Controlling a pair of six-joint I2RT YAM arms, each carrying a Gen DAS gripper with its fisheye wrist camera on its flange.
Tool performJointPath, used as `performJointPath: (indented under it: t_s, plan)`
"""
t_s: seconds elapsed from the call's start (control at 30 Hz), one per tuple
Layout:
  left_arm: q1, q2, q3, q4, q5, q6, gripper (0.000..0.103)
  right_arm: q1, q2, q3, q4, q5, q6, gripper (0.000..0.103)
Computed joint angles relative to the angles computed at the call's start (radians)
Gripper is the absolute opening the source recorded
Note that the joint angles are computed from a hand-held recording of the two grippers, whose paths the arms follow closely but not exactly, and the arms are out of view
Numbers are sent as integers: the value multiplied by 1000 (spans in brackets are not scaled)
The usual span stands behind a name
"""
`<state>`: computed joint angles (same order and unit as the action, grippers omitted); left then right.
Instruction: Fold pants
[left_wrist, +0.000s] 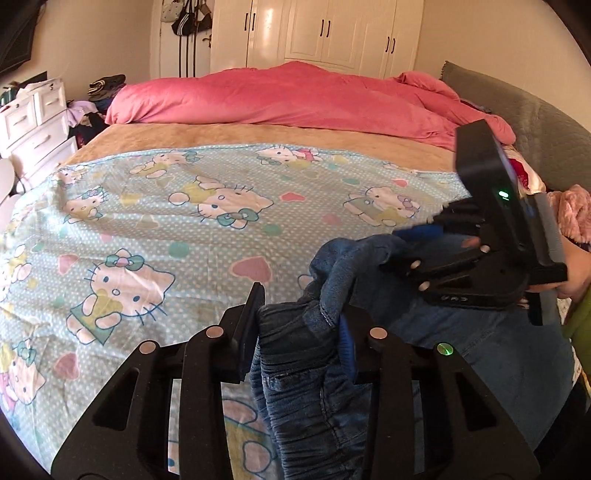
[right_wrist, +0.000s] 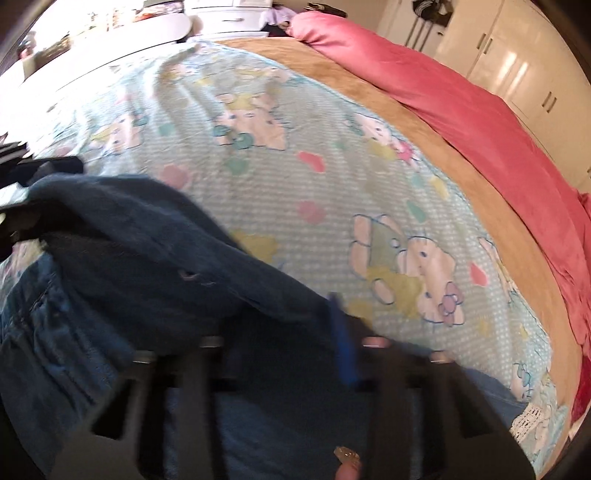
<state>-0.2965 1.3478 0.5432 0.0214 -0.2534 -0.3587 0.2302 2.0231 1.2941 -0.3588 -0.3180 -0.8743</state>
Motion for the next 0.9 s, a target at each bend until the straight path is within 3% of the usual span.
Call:
performJointPath:
  t_s: [0.1,0.2,0.4,0.67,0.9]
  plan:
    - [26,-6,-16,6,23,-10,28,-26,-51,-77,50,-36,24,15]
    - [30,-29,-34,8,26,-15,28,-87,-123,-140,52,-139,37,13]
    - [-29,-86,-57,-21,-9,-29,29,-229,-277,-233,-48,-341,-3,10]
    - [-216,-214,-104,-120,-148,-107,30,-431,-480,-435,-239,-482,-202,8]
    - [-457,-355,-165,-296,-272,-313,30,-592,-576,-576,-409,-522,-434,8]
